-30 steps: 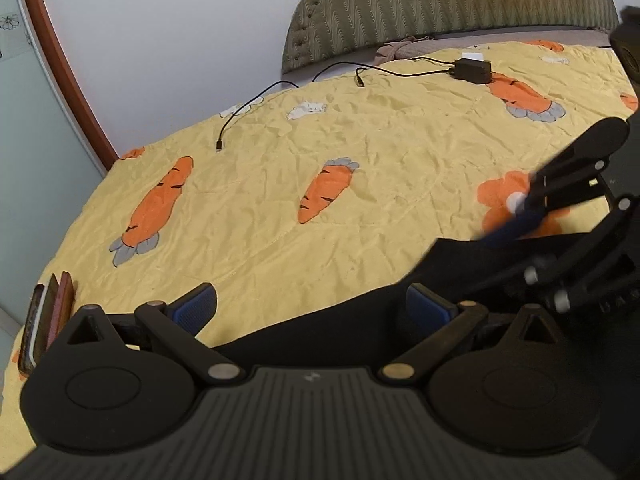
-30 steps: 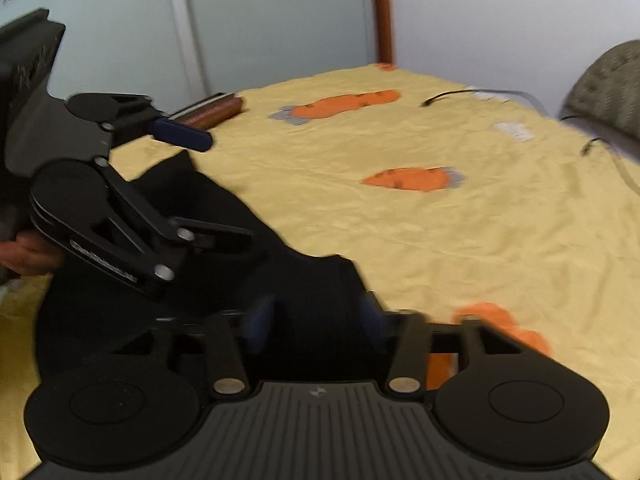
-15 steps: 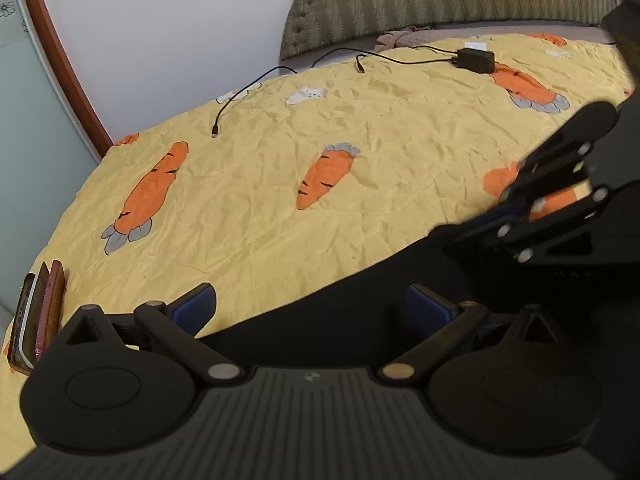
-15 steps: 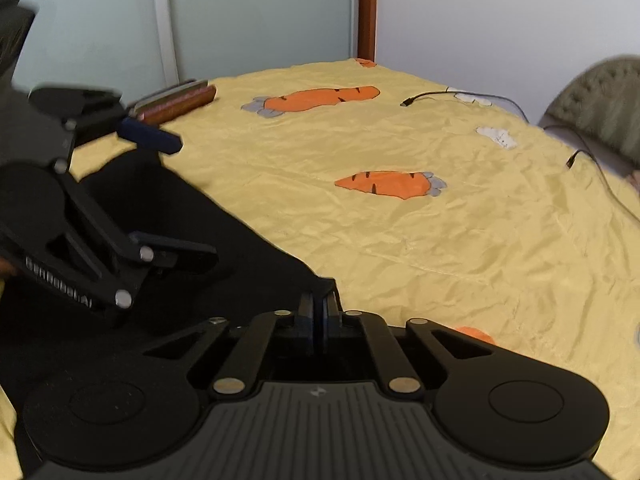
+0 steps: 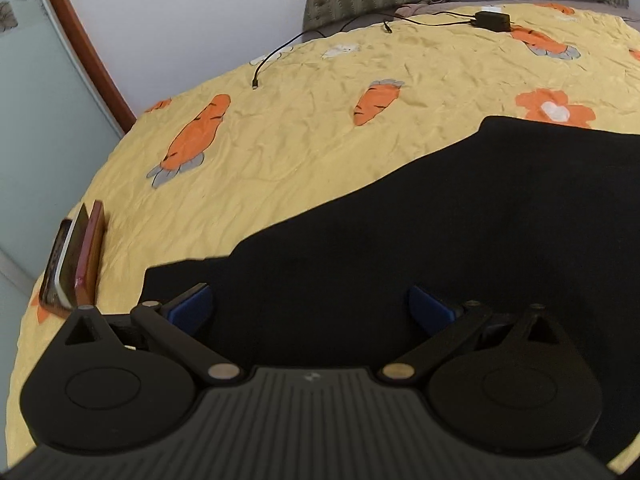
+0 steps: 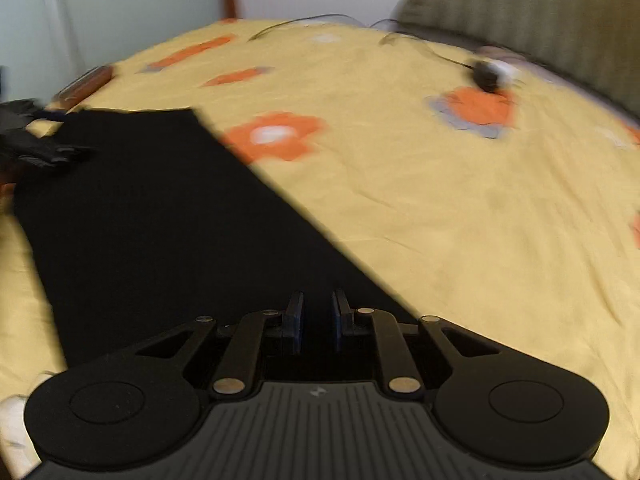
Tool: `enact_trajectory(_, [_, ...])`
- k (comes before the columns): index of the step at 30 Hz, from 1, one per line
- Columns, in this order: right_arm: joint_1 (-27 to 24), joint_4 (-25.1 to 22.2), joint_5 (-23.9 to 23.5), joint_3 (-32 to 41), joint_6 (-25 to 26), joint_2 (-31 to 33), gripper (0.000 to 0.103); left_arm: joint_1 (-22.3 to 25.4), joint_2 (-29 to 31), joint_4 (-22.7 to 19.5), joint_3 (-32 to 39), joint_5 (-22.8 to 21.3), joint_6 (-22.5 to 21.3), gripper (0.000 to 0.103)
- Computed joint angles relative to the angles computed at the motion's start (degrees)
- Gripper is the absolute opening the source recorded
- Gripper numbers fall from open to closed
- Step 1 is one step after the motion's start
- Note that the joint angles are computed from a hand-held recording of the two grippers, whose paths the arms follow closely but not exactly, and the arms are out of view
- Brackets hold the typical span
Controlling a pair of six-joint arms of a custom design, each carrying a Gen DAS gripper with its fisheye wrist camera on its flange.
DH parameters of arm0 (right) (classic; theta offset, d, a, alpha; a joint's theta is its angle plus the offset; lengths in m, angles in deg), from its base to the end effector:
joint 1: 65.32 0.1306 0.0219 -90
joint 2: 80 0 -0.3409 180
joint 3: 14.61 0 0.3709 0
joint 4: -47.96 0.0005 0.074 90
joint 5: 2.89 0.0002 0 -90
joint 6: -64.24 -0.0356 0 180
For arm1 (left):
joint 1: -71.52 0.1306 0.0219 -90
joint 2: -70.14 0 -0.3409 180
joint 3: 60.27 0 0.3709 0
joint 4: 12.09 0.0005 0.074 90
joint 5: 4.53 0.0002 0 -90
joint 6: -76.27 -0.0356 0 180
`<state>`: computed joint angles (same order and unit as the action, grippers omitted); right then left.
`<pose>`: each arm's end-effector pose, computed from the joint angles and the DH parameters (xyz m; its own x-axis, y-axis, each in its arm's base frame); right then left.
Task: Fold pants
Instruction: 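Open both tools and release the folded trousers, then grasp the end of the folded trousers with the right tool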
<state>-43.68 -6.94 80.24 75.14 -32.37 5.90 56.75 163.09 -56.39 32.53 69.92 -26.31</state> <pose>0.4040 0.1643 0.4104 -0.7683 -0.1818 -0.6138 -0.3499 0.9222 0.1648 0.4737 -0.1155 0.3941 -0.6477 0.3878 -0.6558 0.2066 0.9179 0.3387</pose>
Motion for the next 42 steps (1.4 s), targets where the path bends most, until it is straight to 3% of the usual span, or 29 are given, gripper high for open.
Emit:
enact_trajectory(1, [-0.24, 1.06, 3.04, -1.49, -0.97, -1.55, 0.017, -0.1, -0.13, -0.05, -0.03, -0.86, -0.2, 0.103])
enact_trajectory(3, [3.33, -3.09, 23.42, 0.21, -3.81, -0.72, 0.022, -0.63, -0.4, -0.09, -0.15, -2.98, -0.74, 0.103])
enact_trajectory(4, [3.71, -3.13, 25.17, -0.23, -4.38, -1.84, 0.022, -1.02, -0.58, -0.21, -0.13, -4.0, -0.89, 0.103])
enact_trajectory(6, [2.42, 0.46, 14.0, -2.62, -5.15, -5.96, 0.023, -1.97, -1.35, 0.06, -0.44, -5.21, -1.81, 0.103])
enact_trajectory(7, [2.59, 1.17, 10.9, -3.15, -4.48, -7.24, 0.023, -2.49, -1.73, 0.28, -0.52, -5.43, -2.0, 0.103])
enact_trajectory(10, [3.26, -3.18, 7.49, -1.23, -0.17, -5.74, 0.023, -4.07, -1.99, -0.92, 0.81, -2.7, -0.4, 0.103])
enact_trajectory(12, [3.92, -5.17, 11.4, -0.66, 1.94, -3.47, 0.024, -5.98, -1.62, -1.41, 1.99, -1.76, 0.85, 0.103])
enact_trajectory(13, [4.05, -3.68, 15.06, -1.78, 1.79, -3.65, 0.043, -7.13, -1.55, -1.19, 2.28, -1.51, 1.12, 0.103])
enact_trajectory(15, [3.95, -1.75, 20.38, -2.37, -2.28, -4.01, 0.046, -9.14, -1.21, -1.65, 3.22, -0.15, 1.67, 0.103])
enact_trajectory(18, [2.11, 0.25, 14.52, -3.57, -3.09, -6.05, 0.044, -12.29, -0.94, -1.32, 3.61, 1.58, 1.36, 0.103])
enact_trajectory(21, [2.3, -3.37, 13.92, -2.01, 0.21, -3.76, 0.046, -14.42, -0.65, -0.48, 2.28, 1.26, -1.05, 0.103])
enact_trajectory(23, [2.82, -0.07, 19.98, -3.69, 0.45, -3.65, 0.064, -14.97, -0.52, -0.25, 0.76, -0.3, -2.26, 0.103])
enact_trajectory(27, [3.47, -0.25, 29.82, -3.51, -3.39, -3.71, 0.062, -12.78, -1.09, -1.59, -1.6, 0.01, -1.54, 0.103])
enact_trajectory(29, [3.64, 2.0, 26.37, -5.31, -2.81, -6.65, 0.062, -11.79, -0.96, -3.39, -0.47, 0.95, -0.19, 0.103])
enact_trajectory(31, [3.33, 1.9, 19.59, -6.37, -4.09, -8.31, 0.06, -12.05, -0.5, -3.94, 0.84, 0.03, 0.82, 0.103])
enact_trajectory(32, [3.45, 0.46, 19.1, -6.06, -4.32, -7.57, 0.06, -12.35, -0.22, -4.15, 1.57, 0.1, 1.2, 0.103])
enact_trajectory(35, [6.19, -4.34, 35.08, -5.4, -7.65, -5.96, 0.061, -13.91, -0.22, -4.57, 3.12, 0.83, 1.77, 0.103])
enact_trajectory(39, [9.22, -5.43, 40.84, -9.12, -21.1, -19.1, 0.063, -17.19, 0.04, -3.98, 4.23, 3.08, 0.96, 0.103])
enact_trajectory(42, [14.88, -14.43, 46.21, -8.75, -33.16, -28.78, 0.078, -20.3, 1.82, -3.72, 5.94, 3.49, 0.64, 0.103])
